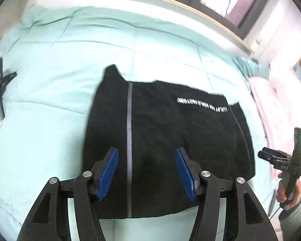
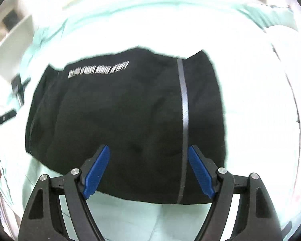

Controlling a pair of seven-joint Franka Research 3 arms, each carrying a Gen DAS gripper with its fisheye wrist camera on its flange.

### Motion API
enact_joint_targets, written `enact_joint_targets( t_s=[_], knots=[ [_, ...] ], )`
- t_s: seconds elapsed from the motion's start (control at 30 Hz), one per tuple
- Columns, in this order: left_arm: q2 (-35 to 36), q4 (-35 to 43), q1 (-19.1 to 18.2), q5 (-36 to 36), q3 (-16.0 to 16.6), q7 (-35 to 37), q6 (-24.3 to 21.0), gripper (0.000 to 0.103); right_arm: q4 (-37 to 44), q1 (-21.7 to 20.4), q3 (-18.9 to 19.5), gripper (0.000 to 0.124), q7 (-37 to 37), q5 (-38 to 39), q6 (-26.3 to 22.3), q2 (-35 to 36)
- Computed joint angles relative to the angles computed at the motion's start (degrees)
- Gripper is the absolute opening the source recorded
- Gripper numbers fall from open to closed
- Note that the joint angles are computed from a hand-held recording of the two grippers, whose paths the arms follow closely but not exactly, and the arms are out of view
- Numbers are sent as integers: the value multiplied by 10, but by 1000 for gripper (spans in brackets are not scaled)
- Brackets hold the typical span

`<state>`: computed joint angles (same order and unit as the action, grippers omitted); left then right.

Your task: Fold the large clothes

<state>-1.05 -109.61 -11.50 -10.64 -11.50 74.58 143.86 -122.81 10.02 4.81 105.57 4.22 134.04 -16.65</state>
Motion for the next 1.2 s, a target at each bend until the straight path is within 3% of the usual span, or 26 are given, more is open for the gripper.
enact_joint_targets(
  t_s=[0.13,0.23,0.3,0.4,0.73,0.87,1.07,1.2],
  knots=[
    [-29,-37,16,-41,22,29,17,68,3,-23,-15,82,2,-7,15,-14],
    [-8,-28,21,-85,27,59,22,72,22,-38,-17,83,15,-20,24,6],
    [9,-18,30,-128,31,93,10,73,19,-41,-22,83,19,-14,33,13],
    [44,4,46,-126,27,93,-10,74,16,-45,-33,83,15,6,43,30],
    [141,40,103,-282,-16,162,-25,74,13,-46,-71,83,-78,158,64,92],
    [174,62,114,-302,-31,179,-41,74,21,-49,-72,83,-108,195,64,124],
    [224,102,127,-344,-57,218,-73,74,32,-57,-75,88,-200,343,51,170],
    [249,113,130,-362,-69,217,-61,74,41,-63,-67,94,-231,401,43,204]
  ],
)
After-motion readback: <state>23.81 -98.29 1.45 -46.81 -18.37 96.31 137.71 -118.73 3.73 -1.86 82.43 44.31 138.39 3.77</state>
